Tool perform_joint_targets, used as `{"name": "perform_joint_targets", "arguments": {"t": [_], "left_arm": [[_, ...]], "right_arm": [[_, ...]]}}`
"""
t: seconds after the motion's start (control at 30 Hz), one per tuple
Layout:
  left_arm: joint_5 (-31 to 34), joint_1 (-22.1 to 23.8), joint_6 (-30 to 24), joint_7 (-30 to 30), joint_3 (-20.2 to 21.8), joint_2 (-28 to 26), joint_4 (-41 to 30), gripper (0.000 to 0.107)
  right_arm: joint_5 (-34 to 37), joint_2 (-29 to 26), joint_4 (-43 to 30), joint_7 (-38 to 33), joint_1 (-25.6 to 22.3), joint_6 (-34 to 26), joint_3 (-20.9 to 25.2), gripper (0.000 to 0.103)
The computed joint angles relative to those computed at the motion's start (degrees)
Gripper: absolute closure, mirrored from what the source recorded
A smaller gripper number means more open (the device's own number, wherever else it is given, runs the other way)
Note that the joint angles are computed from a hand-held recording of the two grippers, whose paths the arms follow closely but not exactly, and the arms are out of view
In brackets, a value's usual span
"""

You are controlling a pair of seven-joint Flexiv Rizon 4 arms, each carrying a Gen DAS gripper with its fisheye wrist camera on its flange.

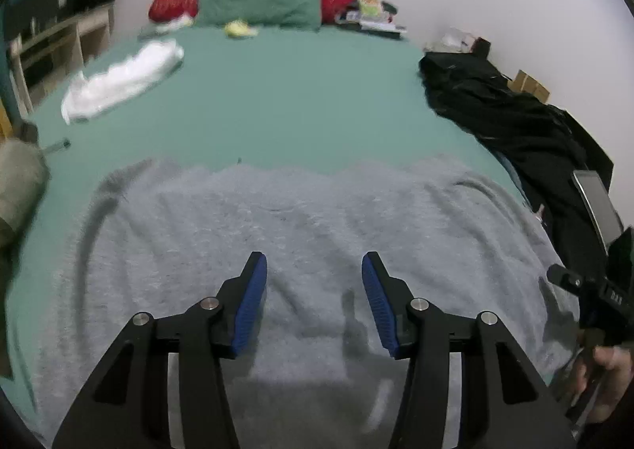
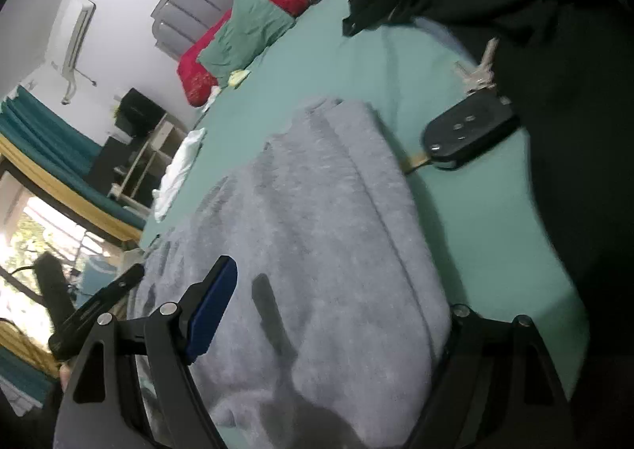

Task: Fold large clothes

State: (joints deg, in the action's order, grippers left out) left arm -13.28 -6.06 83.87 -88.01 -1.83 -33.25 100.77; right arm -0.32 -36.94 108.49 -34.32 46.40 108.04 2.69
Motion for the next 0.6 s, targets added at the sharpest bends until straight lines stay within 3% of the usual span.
{"name": "perform_joint_targets", "arguments": {"t": [0.1, 0.17, 0.27, 0.37, 0.47, 0.5, 0.6], "left_arm": [[-0.21, -2.85, -9.55, -0.49, 4.06, -3.89, -5.03, 0.054], [3.25, -2.88, -6.07, -2.43, 4.05, -4.73, -4.65, 0.054], [6.09, -5.28, -5.67, -4.73, 6.99, -5.07, -5.11, 0.053], [5.87, -3.52, -4.68, -4.25, 4.93, -5.04, -4.62, 0.053], [5.82, -2.33, -3.1, -3.19, 3.91, -5.23, -3.96, 0.053], [5.96, -3.06, -2.86, -3.66, 4.48, -5.14, -3.78, 0.053], [6.41, -4.53, -2.77, -4.8, 5.94, -5.2, -3.96, 0.053]], "right_arm": [[-5.09, -3.43, -3.46, 0.39, -8.32, -0.37, 8.88, 0.016], [-7.24, -4.82, -4.92, 0.18, -10.1, 0.07, 10.69, 0.01], [-13.76, -9.06, -7.36, -0.27, -16.94, 2.74, 18.95, 0.01], [-21.01, -12.9, -9.45, 0.92, -21.12, 3.86, 24.76, 0.012], [-22.75, -13.62, -9.96, 3.53, -20.74, 3.14, 24.65, 0.075], [-24.16, -14.45, -9.87, 6.14, -21.01, 4.97, 24.71, 0.075], [-21.63, -11.95, -8.96, 5.17, -17.43, 6.38, 20.98, 0.076]]}}
